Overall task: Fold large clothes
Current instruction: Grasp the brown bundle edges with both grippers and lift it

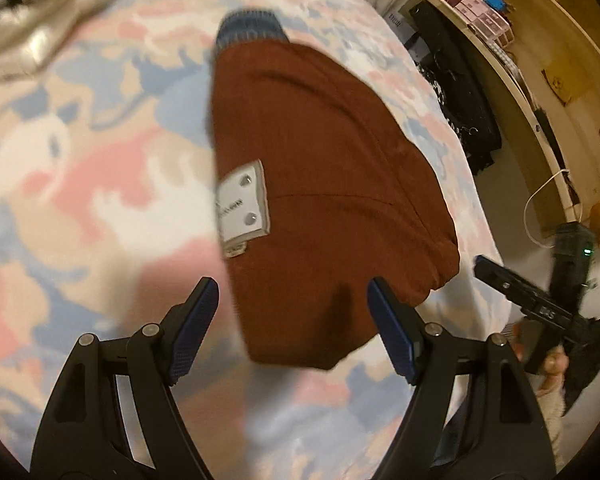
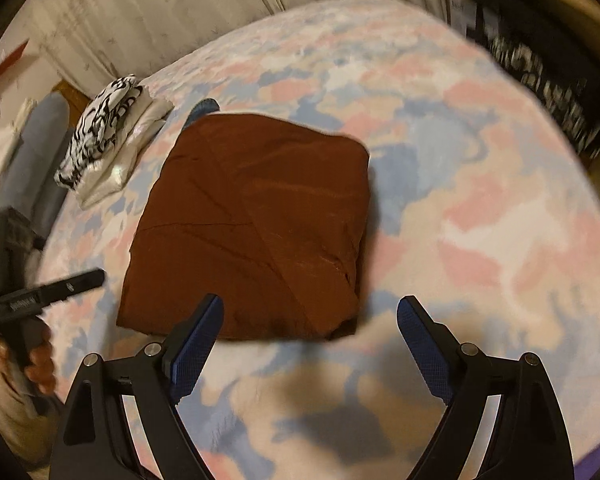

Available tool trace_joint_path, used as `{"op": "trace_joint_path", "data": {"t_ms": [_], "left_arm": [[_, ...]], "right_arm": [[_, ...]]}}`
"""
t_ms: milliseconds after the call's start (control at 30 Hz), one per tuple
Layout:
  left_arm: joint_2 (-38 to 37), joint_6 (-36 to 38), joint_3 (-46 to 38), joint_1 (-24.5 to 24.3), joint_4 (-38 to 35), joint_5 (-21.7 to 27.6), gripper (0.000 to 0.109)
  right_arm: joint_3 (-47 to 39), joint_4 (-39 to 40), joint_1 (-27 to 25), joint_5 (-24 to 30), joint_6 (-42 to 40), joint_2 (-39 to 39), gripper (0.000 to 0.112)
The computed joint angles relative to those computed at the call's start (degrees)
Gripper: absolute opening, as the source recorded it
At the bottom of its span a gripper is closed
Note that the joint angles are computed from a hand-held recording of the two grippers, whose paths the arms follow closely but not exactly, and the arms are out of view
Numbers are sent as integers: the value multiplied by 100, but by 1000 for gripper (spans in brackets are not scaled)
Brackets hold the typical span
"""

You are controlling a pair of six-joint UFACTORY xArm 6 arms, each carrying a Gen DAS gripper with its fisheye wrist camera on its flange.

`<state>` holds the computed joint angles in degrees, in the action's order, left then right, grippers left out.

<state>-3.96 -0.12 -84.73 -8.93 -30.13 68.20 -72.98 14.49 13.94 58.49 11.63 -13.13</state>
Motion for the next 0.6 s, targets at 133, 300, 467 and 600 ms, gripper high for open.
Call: {"op": "trace_joint_path", "data": {"t_ms": [133,300,467,600], "left_arm": [[333,160,17,-50,-345,-48,75],[488,382,202,-113,-595,-434,93],[837,618,194,-30,-1226,-492,97],[978,855,237,-83,-1528,-790,97]], "right_arm": [[7,954,-417,-42,-527,461,89],[-111,1912,-781,-56,-1267,1032,89],[-187,2763,-960,-41,-1987,1406,89],[-276,3135,-941,-84,-2368,1660,80]]}}
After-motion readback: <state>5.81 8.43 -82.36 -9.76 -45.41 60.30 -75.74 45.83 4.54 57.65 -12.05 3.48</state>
